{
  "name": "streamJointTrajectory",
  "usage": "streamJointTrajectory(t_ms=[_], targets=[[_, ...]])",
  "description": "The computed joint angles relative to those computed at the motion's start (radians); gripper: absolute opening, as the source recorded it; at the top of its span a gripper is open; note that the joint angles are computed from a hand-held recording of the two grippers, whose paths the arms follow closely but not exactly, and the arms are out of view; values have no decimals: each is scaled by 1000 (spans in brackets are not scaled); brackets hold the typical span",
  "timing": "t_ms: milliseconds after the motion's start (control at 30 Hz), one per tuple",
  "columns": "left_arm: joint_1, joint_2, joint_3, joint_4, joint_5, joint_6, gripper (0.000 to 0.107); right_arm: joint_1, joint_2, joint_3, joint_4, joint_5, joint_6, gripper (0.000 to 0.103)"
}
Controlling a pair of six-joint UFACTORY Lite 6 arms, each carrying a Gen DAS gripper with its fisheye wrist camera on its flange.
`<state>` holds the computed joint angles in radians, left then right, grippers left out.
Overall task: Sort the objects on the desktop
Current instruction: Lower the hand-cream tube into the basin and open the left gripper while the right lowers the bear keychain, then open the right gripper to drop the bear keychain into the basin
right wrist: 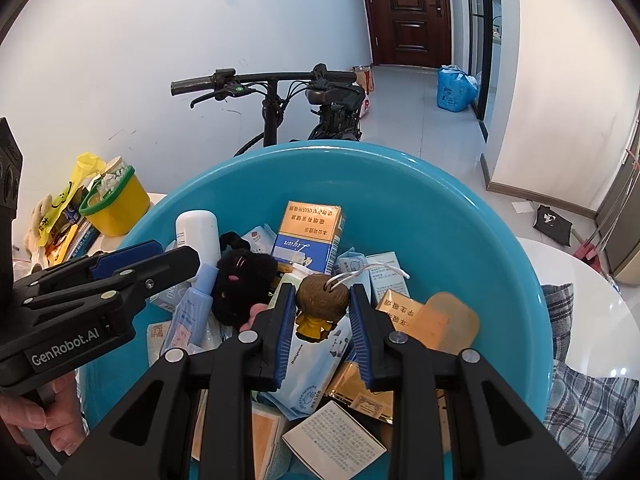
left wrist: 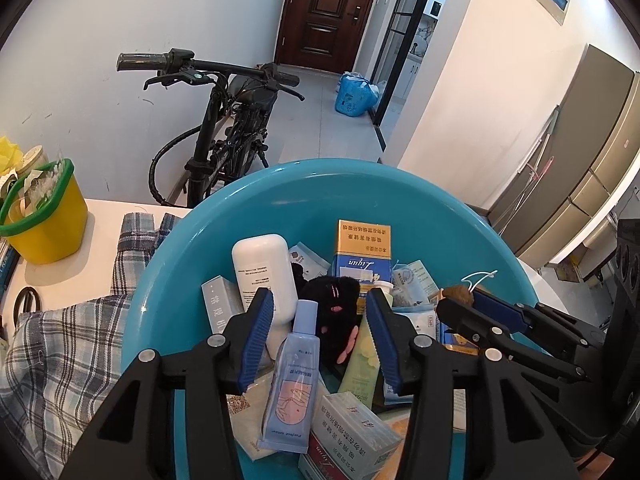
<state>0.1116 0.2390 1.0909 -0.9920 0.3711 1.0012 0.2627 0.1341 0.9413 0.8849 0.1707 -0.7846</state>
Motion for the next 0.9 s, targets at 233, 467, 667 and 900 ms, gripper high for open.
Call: streamJointTrajectory(t_ms=[233, 467, 667, 900], targets=[[3, -12, -8, -17, -1, 3, 53, -7, 5, 3, -40, -1, 41, 26], [3, -68, -46, -82, -18, 70, 68, -26, -8, -5, -29, 1, 30, 28], [10, -101, -76, -199, -53, 160, 76, -44, -34, -17, -8, 2, 7, 29], [18, -198, -153, -504, -92, 467, 83, -70, -128, -68, 225, 5, -225, 48]])
